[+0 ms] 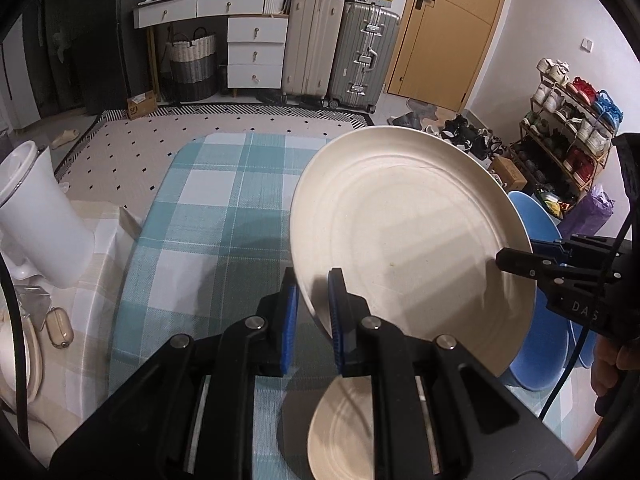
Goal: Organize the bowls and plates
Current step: 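Lift the cream plate with both grippers above the table, then carry the cream plate with both grippers onto the other cream plate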
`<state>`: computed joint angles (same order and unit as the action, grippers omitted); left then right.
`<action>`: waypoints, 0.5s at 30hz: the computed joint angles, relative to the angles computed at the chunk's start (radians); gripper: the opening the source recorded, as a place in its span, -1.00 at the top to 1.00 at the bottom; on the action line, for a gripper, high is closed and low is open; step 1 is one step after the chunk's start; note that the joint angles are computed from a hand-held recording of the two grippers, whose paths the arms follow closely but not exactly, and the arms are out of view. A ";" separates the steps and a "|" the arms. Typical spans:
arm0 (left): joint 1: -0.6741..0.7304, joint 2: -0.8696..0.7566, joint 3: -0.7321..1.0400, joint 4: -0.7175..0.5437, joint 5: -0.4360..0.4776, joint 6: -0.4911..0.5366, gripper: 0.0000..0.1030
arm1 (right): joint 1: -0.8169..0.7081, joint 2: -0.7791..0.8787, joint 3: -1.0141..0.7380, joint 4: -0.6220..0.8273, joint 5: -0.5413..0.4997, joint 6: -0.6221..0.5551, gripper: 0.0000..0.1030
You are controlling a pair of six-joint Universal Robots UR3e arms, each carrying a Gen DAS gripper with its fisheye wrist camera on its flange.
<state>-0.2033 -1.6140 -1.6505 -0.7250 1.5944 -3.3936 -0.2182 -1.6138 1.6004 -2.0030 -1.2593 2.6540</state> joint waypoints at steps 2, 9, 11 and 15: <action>-0.012 0.030 -0.013 -0.010 0.009 -0.008 0.78 | -0.011 -0.038 0.023 0.013 0.010 -0.011 0.55; -0.059 0.137 -0.058 -0.049 0.038 -0.032 0.78 | -0.062 -0.158 0.091 0.056 0.059 -0.049 0.55; -0.068 0.160 -0.068 -0.061 0.041 -0.040 0.78 | -0.081 -0.198 0.112 0.079 0.074 -0.060 0.55; -0.107 0.206 -0.089 -0.082 0.069 -0.059 0.78 | -0.115 -0.271 0.151 0.118 0.097 -0.089 0.55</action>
